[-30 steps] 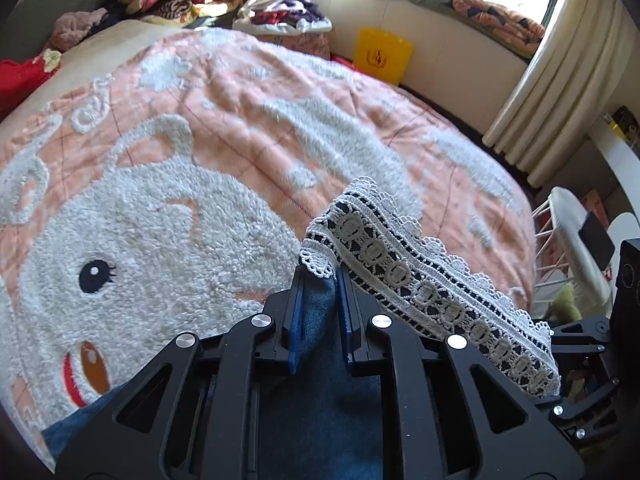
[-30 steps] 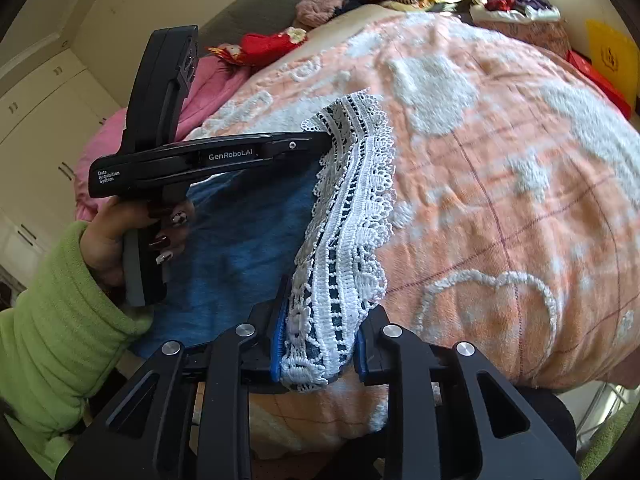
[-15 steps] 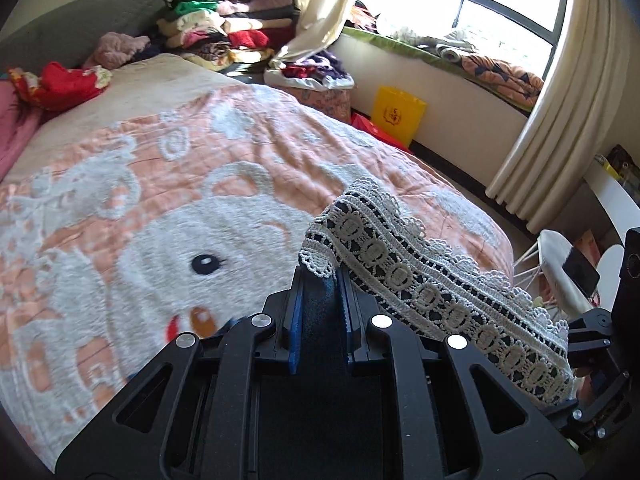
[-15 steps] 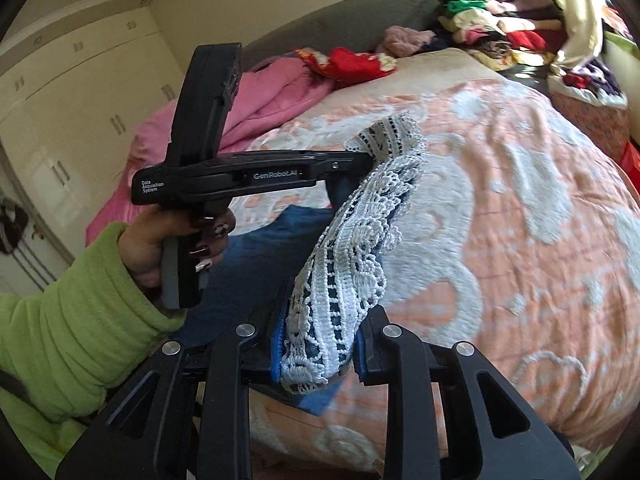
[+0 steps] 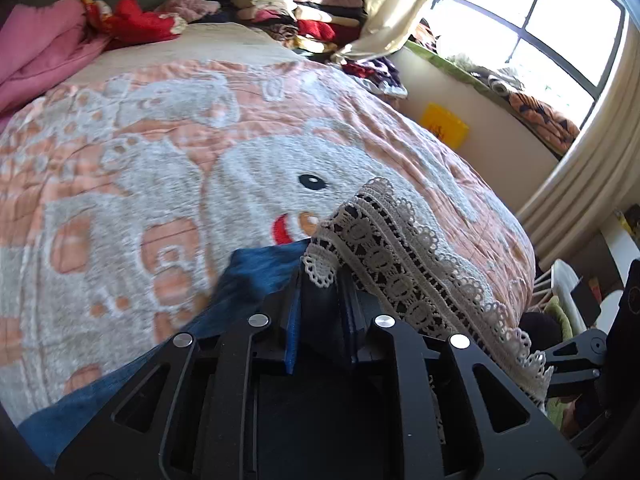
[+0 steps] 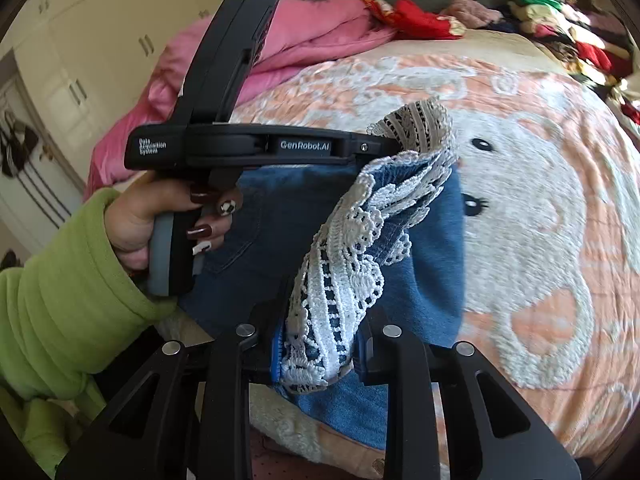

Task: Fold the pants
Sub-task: 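Grasp the lace edge with the left gripper beside the right gripper, then fold the lace edge over the denim with the left gripper and release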

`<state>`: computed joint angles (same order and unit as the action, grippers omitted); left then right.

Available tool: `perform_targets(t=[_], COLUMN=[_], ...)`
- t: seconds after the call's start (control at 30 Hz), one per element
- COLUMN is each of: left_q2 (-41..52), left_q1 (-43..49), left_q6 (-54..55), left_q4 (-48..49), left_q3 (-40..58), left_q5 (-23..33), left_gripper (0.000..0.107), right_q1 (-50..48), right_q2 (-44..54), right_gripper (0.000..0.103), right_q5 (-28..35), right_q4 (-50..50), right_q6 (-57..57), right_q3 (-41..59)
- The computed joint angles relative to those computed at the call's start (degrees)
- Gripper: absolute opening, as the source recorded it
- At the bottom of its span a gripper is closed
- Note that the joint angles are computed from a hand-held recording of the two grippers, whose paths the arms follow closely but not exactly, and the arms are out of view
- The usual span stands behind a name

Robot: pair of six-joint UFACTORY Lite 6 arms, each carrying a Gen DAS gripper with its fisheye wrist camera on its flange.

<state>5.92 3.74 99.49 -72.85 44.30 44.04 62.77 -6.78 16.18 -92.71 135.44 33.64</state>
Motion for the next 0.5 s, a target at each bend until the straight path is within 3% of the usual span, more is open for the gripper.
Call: perform_targets(t=[0.33,0.47,0.5], left_q2=[2.54,3.30,2.76], left_q1=[18.76,24.80,25.90], left_q6=[0.55,0.54,1.26], left_q4=[1.64,2.76,2.52], left_q3=[2.29,2.22,1.56], left_q5=[5.34,7.57,7.39], left_gripper=[0.012,0.012,0.012], right_q1=[3.05,4.75,4.69], right_q2=[20.55,27.46,29.24], right_gripper=[0.027,0.033,0.039], right_q5=[0.25,-0.08,-1.07], right_q4=[17.66,23.72,23.66], right_q6=[-24.43,-31.63,-31.76], right_q3=[19.72,26.68,28.29])
